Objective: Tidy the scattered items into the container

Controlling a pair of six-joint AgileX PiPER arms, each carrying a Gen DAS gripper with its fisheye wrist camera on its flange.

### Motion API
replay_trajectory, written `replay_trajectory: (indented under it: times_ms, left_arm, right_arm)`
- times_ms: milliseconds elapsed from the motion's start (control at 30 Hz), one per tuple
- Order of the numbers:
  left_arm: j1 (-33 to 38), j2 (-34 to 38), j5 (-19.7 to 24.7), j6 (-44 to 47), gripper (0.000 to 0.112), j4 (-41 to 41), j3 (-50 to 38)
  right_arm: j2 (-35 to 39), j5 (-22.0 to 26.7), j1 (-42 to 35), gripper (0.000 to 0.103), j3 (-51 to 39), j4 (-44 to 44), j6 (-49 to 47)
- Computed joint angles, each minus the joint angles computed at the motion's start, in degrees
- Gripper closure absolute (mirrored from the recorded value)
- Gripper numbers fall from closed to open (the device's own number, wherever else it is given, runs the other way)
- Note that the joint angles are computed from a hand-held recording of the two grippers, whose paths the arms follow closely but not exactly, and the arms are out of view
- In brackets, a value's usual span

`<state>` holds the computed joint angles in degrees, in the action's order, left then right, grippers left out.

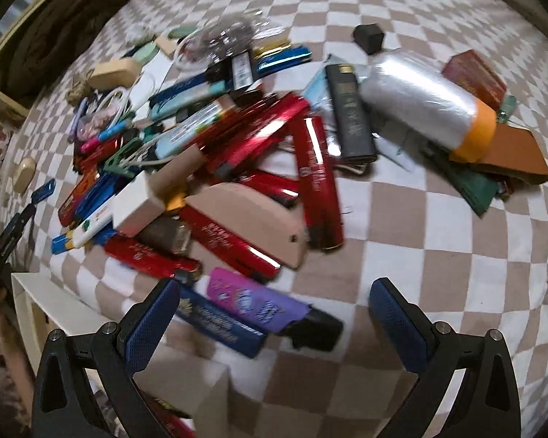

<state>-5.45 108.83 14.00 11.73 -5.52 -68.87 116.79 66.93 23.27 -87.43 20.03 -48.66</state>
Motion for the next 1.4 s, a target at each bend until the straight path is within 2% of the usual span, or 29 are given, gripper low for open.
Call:
replay_trajectory:
  times_ms: [67, 200, 267, 367, 467, 533, 700, 800, 933, 1033, 1200, 1300, 1333, 1400]
  left_arm:
    - [0.55, 0.08, 0.43, 3.79, 0.025, -3.71, 0.01]
    - [0.61, -0.31, -0.05, 6.63, 0.025, -6.35, 0.62]
    - [0.4, -0.24, 0.05, 7.42, 0.025, -6.66, 0.62]
    - [-0.58, -0.1, 0.0, 3.08, 0.025, -1.46, 0.57]
    - [-1.92, 0.0, -0.64, -6.51, 0.025, 8.76, 0.95]
    - [-2.07, 0.12, -0.71, -9.72, 0.025, 11.8, 0.9]
    - [-2.03, 0.91, 0.39, -16.61, 0.025, 17.14, -0.28]
    - [-3.06, 0.88, 0.49, -24.62, 0.025, 25.51, -0.02]
    - [-3.11, 1.47, 1.38, -26.75, 0.021, 27.32, -0.95]
    - [-3.91, 1.61, 1.98, -32.94, 0.02, 33.81, -1.1]
    - [-3.24, 2.36, 2.85, -28.05, 0.019, 28.35, -2.6]
    - [-3.41, 1.68, 1.9, -30.38, 0.019, 30.7, -1.34]
    - [-3.43, 1.64, 1.76, -30.29, 0.019, 30.61, -1.22]
    - [-3.02, 1.41, 1.3, -26.82, 0.019, 27.12, -0.96]
  right_arm:
    - [0.42, -0.06, 0.98, 0.0, -0.09, -1.56, 2.24]
    - [2.58, 0.33, 1.81, 0.0, -1.32, -3.32, 6.21]
    - [2.2, -1.17, 2.07, 0.0, -0.51, -4.39, 6.45]
    - [1.39, -3.08, 2.76, 0.0, 1.1, -6.34, 6.28]
    - [0.66, -4.47, 3.56, 0.0, 2.24, -8.27, 6.32]
    - [0.68, -4.88, 3.78, 0.0, 2.13, -9.44, 7.25]
    - [-1.18, -10.28, 4.07, 0.0, 5.55, -13.9, 10.19]
    - [-1.81, -10.76, 2.86, 0.0, 6.25, -14.39, 10.6]
    - [-1.63, -11.0, 0.89, 0.0, 5.54, -16.01, 11.2]
    - [-1.84, -12.68, -0.84, 0.0, 5.54, -16.08, 9.67]
    - [-2.79, -15.25, -3.65, 0.0, 7.27, -13.16, 1.55]
    - [-3.43, -15.84, -5.87, 0.001, 8.43, -9.48, -1.0]
    - [-3.53, -16.04, -6.57, 0.005, 8.89, -8.03, -2.11]
    - [-3.87, -17.07, -8.02, 0.006, 10.22, -4.91, -5.01]
